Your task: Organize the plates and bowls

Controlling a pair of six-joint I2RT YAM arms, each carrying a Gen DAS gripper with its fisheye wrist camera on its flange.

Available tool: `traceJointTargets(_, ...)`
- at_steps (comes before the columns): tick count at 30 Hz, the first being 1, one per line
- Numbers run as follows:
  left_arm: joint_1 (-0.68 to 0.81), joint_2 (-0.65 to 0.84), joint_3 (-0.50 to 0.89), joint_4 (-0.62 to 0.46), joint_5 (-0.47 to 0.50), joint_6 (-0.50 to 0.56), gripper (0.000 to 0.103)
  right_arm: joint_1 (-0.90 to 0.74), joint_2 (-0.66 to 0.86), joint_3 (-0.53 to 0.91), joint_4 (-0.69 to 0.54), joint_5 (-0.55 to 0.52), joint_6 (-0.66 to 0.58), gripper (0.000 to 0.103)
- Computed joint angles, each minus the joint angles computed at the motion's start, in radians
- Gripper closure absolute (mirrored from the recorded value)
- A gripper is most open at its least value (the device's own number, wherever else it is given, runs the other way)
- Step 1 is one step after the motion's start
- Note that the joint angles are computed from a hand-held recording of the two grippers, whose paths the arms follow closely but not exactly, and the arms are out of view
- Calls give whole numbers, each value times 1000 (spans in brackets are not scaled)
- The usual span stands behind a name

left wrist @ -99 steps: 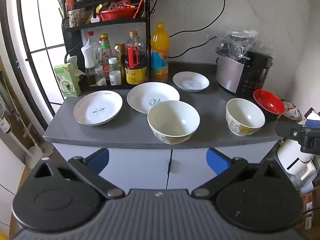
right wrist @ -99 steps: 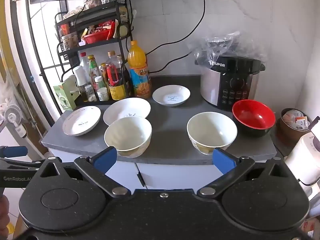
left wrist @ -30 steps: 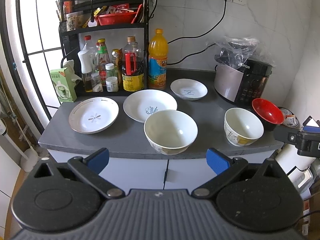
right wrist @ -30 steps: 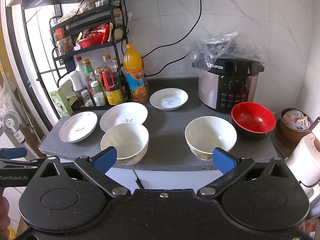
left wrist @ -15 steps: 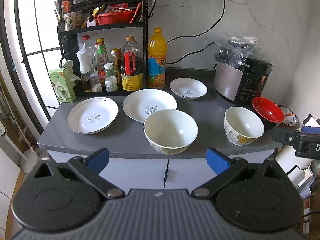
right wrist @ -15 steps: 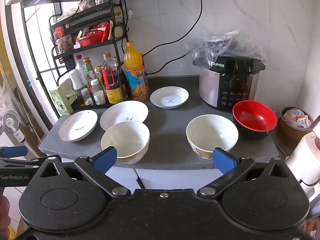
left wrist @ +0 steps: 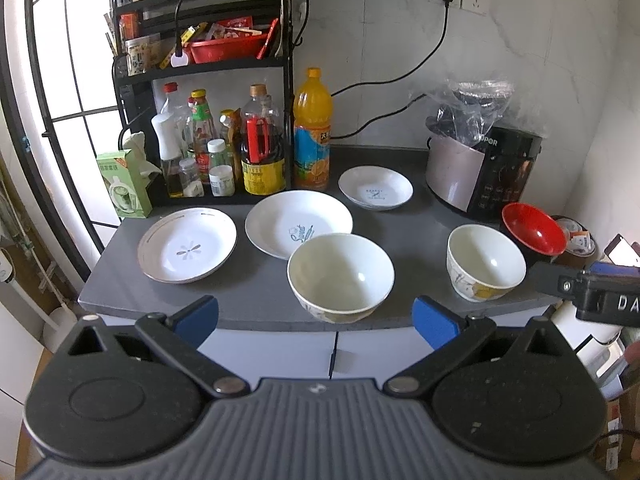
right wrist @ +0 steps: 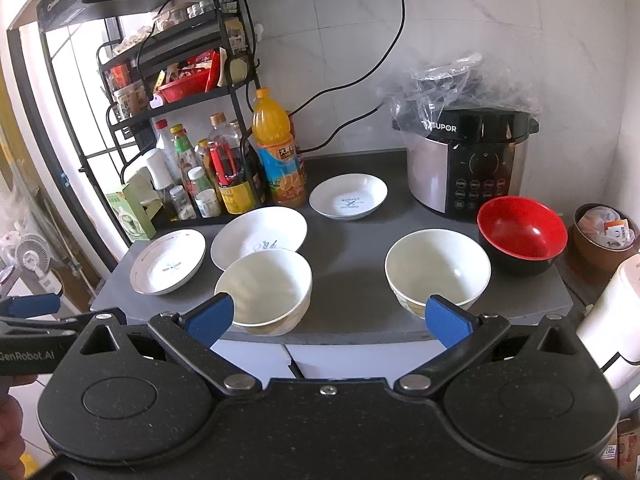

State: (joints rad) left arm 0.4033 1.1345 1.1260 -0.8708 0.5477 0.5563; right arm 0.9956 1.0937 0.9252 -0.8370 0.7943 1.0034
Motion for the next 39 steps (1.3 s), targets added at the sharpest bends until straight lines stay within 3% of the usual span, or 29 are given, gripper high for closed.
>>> traceJointTargets(4, 10, 53, 57, -23, 34, -25, 1, -12, -2, 7, 4, -16, -18, 0)
traceJointTargets(13, -18, 202, 143, 4, 3, -33, 1, -71, 61, 27, 70, -56, -59, 0)
traceJointTargets(20, -60, 360, 223, 104, 16, -38, 1, -142, 176, 68, 149, -66, -67, 0)
traceJointTargets(26, -95, 574, 431, 62, 47, -30, 1, -197, 317, 159, 163, -35, 26, 1)
traceJointTargets(33, -120, 778, 663, -13, 66, 50, 1, -249, 444, 254, 181, -11, 110, 0)
traceJointTargets(39, -148, 921, 857, -90, 63, 77, 1, -274, 524, 330, 135, 3, 166, 0)
